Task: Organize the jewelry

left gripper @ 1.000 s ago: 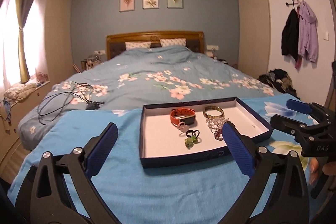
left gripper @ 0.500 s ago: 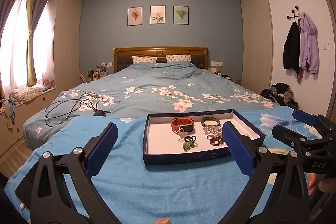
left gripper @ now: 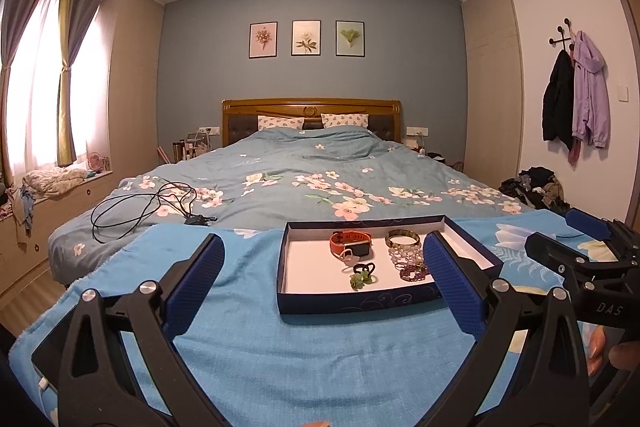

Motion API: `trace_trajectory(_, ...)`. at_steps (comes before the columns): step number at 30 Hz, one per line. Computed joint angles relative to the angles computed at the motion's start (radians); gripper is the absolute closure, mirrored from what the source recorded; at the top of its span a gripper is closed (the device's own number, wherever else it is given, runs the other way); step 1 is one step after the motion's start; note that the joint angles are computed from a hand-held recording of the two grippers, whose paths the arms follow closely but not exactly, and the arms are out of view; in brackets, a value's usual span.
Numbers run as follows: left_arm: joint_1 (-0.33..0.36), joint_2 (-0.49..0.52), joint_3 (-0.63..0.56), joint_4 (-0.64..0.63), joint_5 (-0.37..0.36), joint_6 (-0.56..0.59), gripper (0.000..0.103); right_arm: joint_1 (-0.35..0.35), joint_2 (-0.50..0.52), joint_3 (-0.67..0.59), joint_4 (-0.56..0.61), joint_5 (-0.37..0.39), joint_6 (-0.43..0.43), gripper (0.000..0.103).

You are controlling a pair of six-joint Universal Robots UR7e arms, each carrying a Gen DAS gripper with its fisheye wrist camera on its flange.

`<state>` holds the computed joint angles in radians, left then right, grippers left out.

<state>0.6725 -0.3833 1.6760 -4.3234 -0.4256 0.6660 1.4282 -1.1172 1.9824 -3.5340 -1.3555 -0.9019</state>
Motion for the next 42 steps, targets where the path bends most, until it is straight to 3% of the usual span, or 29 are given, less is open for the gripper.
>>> trace_trajectory(13,-0.012,0.014,-0.008,-0.074,0.004,0.064,0.005,0.005,0.001,0.008,-0.021,0.0,0.004,0.007)
trace_trajectory(42,-0.011,0.011,-0.008,-0.077,0.004,0.064,0.005,0.007,-0.005,0.025,-0.043,-0.007,0.007,0.007)
